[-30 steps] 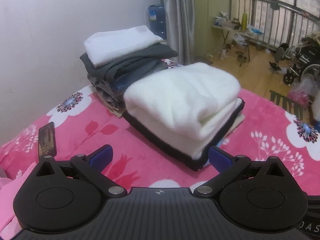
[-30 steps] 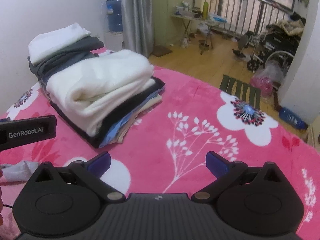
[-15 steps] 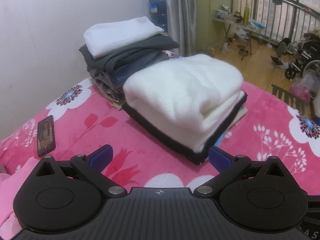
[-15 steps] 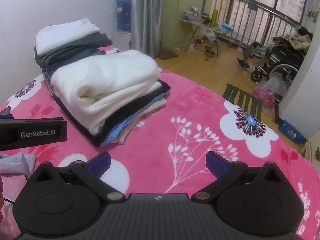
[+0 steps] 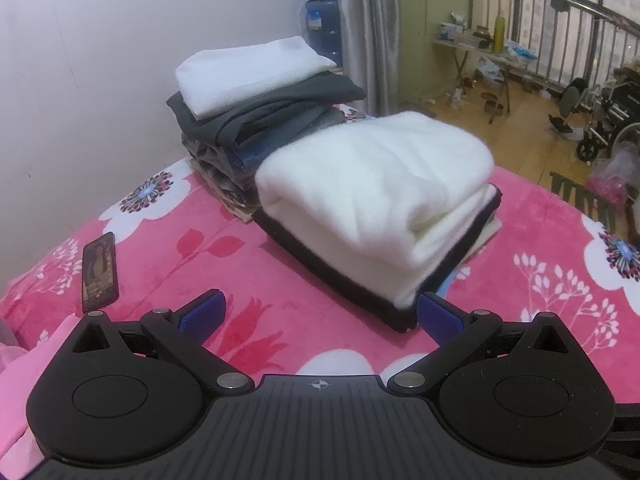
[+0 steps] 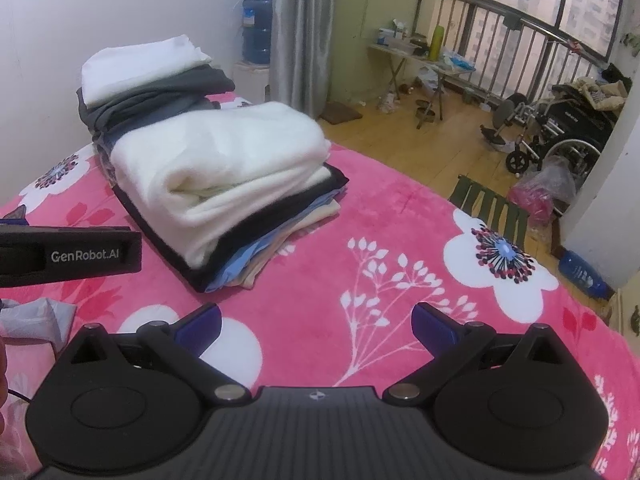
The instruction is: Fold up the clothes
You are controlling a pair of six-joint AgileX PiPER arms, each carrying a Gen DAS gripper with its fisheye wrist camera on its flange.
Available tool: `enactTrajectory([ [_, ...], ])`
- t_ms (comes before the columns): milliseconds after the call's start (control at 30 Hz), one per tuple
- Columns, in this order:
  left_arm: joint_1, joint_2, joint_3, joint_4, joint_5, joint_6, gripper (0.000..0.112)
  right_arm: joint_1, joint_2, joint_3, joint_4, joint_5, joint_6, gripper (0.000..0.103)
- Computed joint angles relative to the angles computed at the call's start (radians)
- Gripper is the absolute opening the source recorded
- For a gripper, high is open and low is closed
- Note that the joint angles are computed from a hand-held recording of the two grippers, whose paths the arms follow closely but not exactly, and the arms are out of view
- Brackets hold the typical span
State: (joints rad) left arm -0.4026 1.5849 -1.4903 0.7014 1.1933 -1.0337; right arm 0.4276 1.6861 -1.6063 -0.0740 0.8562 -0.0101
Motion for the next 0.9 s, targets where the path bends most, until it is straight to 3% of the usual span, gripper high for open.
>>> enactTrajectory([
  [900, 0.003, -0.002, 0.004, -0.004, -0.005, 0.010, 0.103, 0.005, 0.000, 0.003, 0.002, -0.004, -0.005, 0.103],
])
